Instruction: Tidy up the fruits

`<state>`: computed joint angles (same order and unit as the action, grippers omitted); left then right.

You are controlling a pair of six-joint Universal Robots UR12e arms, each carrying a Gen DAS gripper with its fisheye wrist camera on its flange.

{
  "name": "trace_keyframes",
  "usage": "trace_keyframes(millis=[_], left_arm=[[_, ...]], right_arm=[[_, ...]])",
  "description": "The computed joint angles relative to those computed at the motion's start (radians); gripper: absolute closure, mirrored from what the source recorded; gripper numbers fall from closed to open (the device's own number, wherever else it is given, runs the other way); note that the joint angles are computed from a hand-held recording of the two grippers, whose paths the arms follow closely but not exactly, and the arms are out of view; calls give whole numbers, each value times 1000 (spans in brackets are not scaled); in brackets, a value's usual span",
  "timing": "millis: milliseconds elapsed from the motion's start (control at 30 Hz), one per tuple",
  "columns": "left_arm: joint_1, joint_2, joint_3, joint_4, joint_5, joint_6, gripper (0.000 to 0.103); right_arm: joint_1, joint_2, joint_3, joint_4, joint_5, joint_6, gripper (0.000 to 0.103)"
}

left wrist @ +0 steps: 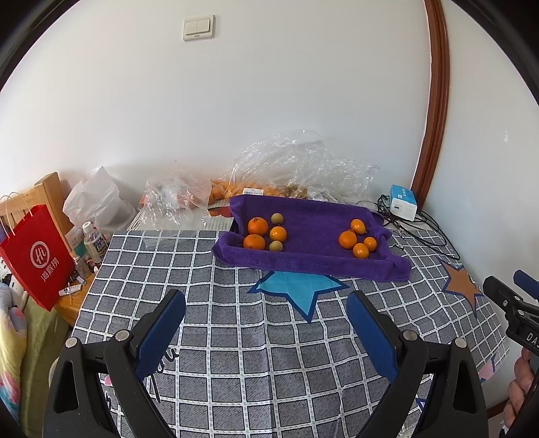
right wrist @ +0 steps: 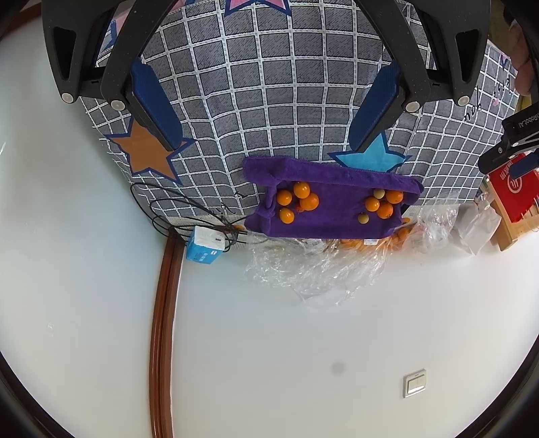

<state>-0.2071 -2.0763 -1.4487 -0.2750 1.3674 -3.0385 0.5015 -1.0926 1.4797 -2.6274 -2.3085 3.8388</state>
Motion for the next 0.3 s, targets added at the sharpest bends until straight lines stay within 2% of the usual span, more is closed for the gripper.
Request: trace_keyframes(millis=[300], left_arm=[[2,-3,4,-4,-3,-4,6]], right_arm=[[0,1,0,-1,0,-3,5]])
